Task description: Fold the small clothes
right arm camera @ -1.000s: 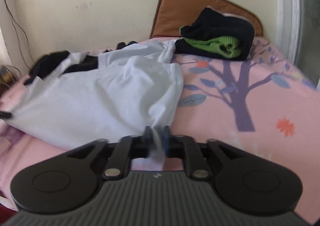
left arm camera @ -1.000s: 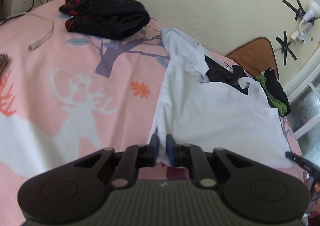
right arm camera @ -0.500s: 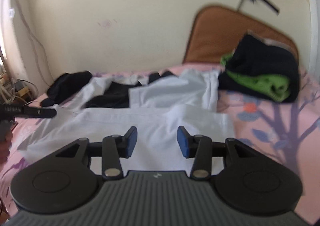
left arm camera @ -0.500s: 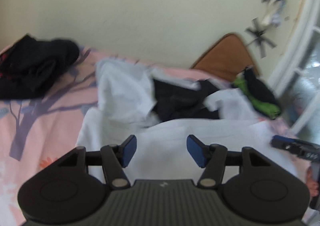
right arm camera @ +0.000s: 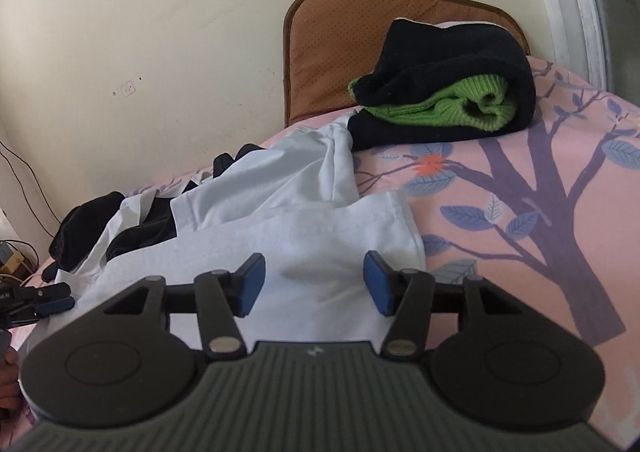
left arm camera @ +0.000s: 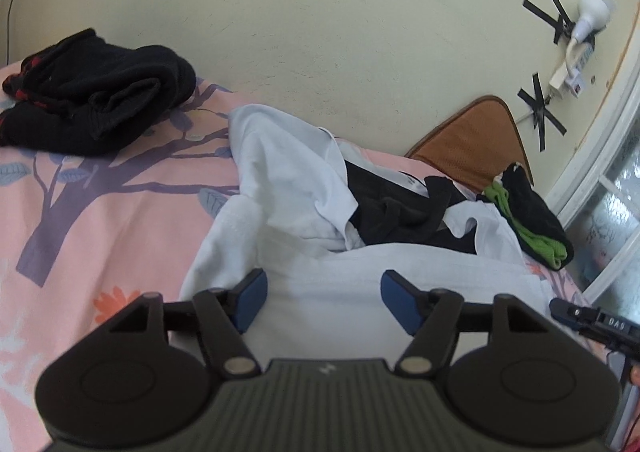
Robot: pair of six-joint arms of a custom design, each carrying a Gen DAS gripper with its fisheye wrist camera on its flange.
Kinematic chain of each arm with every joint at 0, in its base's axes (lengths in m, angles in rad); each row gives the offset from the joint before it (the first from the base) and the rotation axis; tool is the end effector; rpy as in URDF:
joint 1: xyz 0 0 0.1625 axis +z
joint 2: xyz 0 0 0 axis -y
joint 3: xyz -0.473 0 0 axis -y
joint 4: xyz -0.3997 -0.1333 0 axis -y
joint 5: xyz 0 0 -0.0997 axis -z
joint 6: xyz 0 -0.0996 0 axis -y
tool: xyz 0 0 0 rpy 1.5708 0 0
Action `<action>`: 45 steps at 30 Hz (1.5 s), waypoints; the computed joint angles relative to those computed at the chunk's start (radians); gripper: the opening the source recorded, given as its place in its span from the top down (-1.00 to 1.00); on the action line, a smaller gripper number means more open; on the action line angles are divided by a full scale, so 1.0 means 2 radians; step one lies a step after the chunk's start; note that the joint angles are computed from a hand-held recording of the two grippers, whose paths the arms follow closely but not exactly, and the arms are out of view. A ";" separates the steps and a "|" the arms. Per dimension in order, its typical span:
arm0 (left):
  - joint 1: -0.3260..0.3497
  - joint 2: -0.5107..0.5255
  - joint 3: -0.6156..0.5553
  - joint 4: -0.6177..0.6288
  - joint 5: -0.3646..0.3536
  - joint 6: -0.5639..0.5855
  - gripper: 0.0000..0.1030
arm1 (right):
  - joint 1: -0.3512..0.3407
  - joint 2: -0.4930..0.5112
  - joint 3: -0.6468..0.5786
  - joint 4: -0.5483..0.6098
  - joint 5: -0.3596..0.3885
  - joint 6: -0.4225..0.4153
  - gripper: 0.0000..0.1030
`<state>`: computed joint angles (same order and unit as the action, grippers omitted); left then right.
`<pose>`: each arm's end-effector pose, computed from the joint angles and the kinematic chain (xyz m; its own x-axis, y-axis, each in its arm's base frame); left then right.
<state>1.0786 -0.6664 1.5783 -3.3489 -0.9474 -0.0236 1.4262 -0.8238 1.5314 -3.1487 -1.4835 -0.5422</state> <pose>-0.1823 -0.7450 0.1624 -0.9327 -0.0218 -0.3601 0.2842 0.5705 -0.7706 0.0302 -0.7777 0.2620 -0.9006 -0.2627 0.3464 -0.4341 0.5864 -0.6839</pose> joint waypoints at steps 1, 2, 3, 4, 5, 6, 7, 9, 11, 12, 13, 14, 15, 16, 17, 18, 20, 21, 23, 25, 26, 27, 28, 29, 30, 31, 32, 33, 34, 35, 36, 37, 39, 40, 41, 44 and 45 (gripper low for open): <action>-0.002 0.001 -0.001 0.001 0.004 0.005 -0.39 | 0.000 0.000 0.000 0.001 0.001 0.000 -0.15; -0.003 0.003 -0.002 0.002 0.009 0.011 -0.48 | 0.000 0.000 0.000 0.000 0.000 -0.001 -0.15; -0.005 0.004 -0.002 0.003 0.014 0.017 -0.54 | 0.001 0.000 0.002 -0.001 -0.001 -0.002 -0.16; -0.007 0.005 -0.003 0.005 0.019 0.021 -0.65 | 0.001 0.001 0.000 -0.001 -0.002 -0.003 -0.17; -0.008 0.006 -0.004 0.008 0.022 0.025 -0.69 | 0.001 0.001 0.001 -0.001 -0.001 -0.004 -0.17; -0.008 0.006 -0.005 0.011 0.023 0.027 -0.72 | 0.001 0.000 0.002 0.000 0.000 -0.004 -0.19; -0.008 0.006 -0.006 0.013 0.022 0.029 -0.77 | 0.001 0.002 -0.003 0.004 0.002 -0.003 -0.23; -0.008 0.006 -0.006 0.018 0.019 0.031 -0.85 | 0.000 0.003 -0.003 0.007 0.007 -0.002 -0.29; -0.007 0.005 -0.007 0.025 0.014 0.032 -0.97 | -0.001 0.003 -0.007 0.015 0.013 -0.003 -0.32; -0.007 0.005 -0.008 0.029 0.013 0.033 -0.99 | -0.002 0.003 -0.007 0.016 0.014 -0.003 -0.34; -0.008 0.006 -0.009 0.032 0.015 0.034 -0.99 | -0.002 0.002 -0.006 0.015 0.015 -0.003 -0.35; -0.009 0.007 -0.011 0.035 0.019 0.036 -1.00 | -0.001 0.002 -0.003 0.013 0.014 -0.001 -0.36; -0.010 0.008 -0.013 0.039 0.024 0.038 -1.00 | -0.001 0.001 -0.002 0.013 0.016 -0.001 -0.38; -0.011 0.010 -0.014 0.042 0.029 0.041 -1.00 | 0.000 0.001 0.000 0.010 0.015 0.000 -0.39; -0.013 0.011 -0.016 0.045 0.035 0.044 -1.00 | 0.000 0.001 0.001 0.009 0.015 0.001 -0.39; -0.014 0.013 -0.019 0.049 0.041 0.047 -1.00 | -0.001 0.001 0.001 0.009 0.016 0.002 -0.40; -0.016 0.015 -0.022 0.056 0.050 0.052 -1.00 | -0.001 0.001 0.001 0.007 0.016 0.004 -0.41; -0.016 0.016 -0.024 0.060 0.053 0.054 -1.00 | -0.001 0.001 0.000 0.009 0.017 0.004 -0.42; -0.018 0.018 -0.028 0.068 0.061 0.058 -1.00 | 0.000 0.001 0.004 0.002 0.015 0.008 -0.43; -0.020 0.021 -0.032 0.077 0.072 0.063 -1.00 | 0.000 0.002 0.003 0.002 0.016 0.010 -0.43; -0.021 0.022 -0.034 0.082 0.078 0.065 -1.00 | 0.000 0.002 0.003 0.001 0.017 0.010 -0.43; -0.023 0.025 -0.037 0.088 0.086 0.069 -1.00 | 0.000 0.002 0.004 0.000 0.017 0.011 -0.44; -0.025 0.027 -0.040 0.096 0.095 0.073 -1.00 | 0.000 0.001 0.005 -0.001 0.017 0.012 -0.44; -0.027 0.029 -0.043 0.103 0.104 0.078 -1.00 | 0.000 0.001 0.004 -0.001 0.017 0.012 -0.44; -0.028 0.031 -0.045 0.111 0.112 0.085 -1.00 | 0.000 0.002 0.006 -0.003 0.017 0.014 -0.44; -0.030 0.033 -0.047 0.118 0.119 0.093 -1.00 | 0.000 0.002 0.006 -0.004 0.016 0.014 -0.45; -0.031 0.033 -0.048 0.122 0.123 0.099 -1.00 | 0.001 0.002 0.007 -0.006 0.015 0.015 -0.45; -0.030 0.032 -0.047 0.122 0.120 0.100 -1.00 | 0.001 0.002 0.007 -0.006 0.015 0.015 -0.45; -0.029 0.030 -0.045 0.121 0.116 0.100 -1.00 | 0.000 0.002 0.007 -0.006 0.016 0.016 -0.45; -0.029 0.026 -0.042 0.123 0.111 0.097 -1.00 | 0.000 0.001 0.008 -0.006 0.017 0.018 -0.45; -0.029 0.020 -0.041 0.138 0.106 0.089 -1.00 | 0.000 0.001 0.009 -0.006 0.017 0.020 -0.45; -0.029 0.011 -0.040 0.160 0.098 0.073 -0.99 | 0.002 -0.001 0.012 -0.011 0.013 0.022 -0.45; -0.031 -0.008 -0.037 0.163 0.072 0.067 -0.99 | 0.002 -0.009 0.020 -0.022 0.014 0.015 -0.42; -0.032 -0.015 -0.040 0.153 0.062 0.077 -0.99 | 0.003 -0.015 0.023 -0.020 0.020 0.005 -0.32; -0.034 -0.017 -0.050 0.145 0.060 0.091 -1.00 | 0.002 -0.022 0.020 -0.009 0.033 -0.007 -0.29; -0.033 0.006 -0.133 0.156 0.072 0.132 -0.99 | 0.014 -0.024 -0.030 0.062 0.056 -0.041 -0.25; -0.030 0.024 -0.175 0.177 0.074 0.144 -0.99 | 0.021 -0.015 -0.060 0.087 0.053 -0.049 -0.22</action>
<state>1.0179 -0.6186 1.2274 -2.9948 -0.7998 0.2637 1.4689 -0.8533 1.4116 -2.9749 -1.3765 -0.6411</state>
